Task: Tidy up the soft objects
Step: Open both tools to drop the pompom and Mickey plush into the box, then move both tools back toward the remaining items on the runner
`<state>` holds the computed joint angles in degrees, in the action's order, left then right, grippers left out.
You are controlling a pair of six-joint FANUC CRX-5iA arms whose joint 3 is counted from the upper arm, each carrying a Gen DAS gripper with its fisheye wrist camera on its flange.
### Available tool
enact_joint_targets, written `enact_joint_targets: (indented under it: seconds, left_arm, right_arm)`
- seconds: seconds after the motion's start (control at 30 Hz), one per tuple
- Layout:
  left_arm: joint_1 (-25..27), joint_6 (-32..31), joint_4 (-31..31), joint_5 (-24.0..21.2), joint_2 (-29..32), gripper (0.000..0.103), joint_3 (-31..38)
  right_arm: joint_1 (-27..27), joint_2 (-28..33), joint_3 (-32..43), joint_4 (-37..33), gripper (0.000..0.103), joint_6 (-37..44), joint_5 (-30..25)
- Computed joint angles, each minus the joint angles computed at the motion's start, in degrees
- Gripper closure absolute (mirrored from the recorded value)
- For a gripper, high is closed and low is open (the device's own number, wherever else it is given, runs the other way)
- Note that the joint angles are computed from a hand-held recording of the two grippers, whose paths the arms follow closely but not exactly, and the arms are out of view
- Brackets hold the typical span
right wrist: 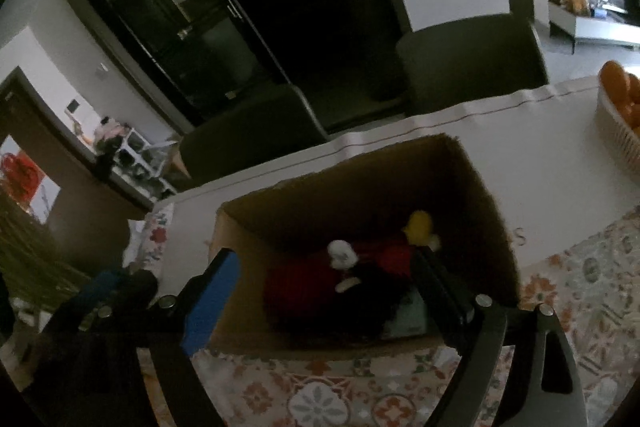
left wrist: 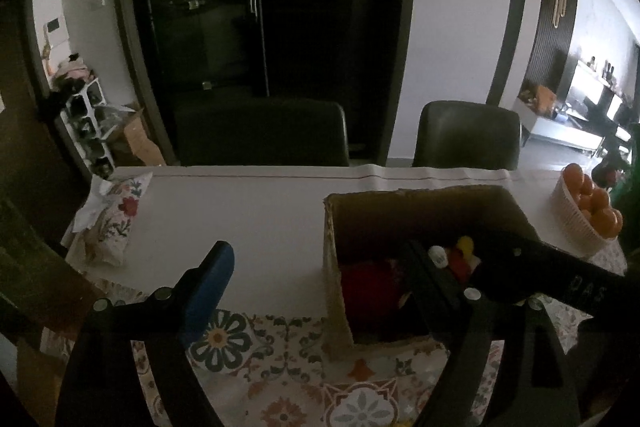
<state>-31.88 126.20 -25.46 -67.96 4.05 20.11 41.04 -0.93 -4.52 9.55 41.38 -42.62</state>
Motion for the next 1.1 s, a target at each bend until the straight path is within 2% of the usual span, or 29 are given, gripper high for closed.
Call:
enact_joint_targets:
  seconds: [0.4, 0.77, 1.1]
  left_arm:
    - [-4.03, 4.06, -1.25, -4.36, -3.43, 0.014, -1.70]
    - [-9.79, 6.43, -3.94, -8.25, -6.80, 0.013, -3.66]
    - [-15.46, 5.34, -6.91, -11.08, -8.71, 0.013, -5.57]
  right_arm:
    - [5.21, -7.15, -6.99, 14.15, 0.014, -7.14, -3.32]
    - [10.11, -14.30, -12.78, 16.70, 0.014, -9.02, -6.64]
    - [14.57, -19.70, -17.75, 17.73, 0.014, -12.45, -10.08]
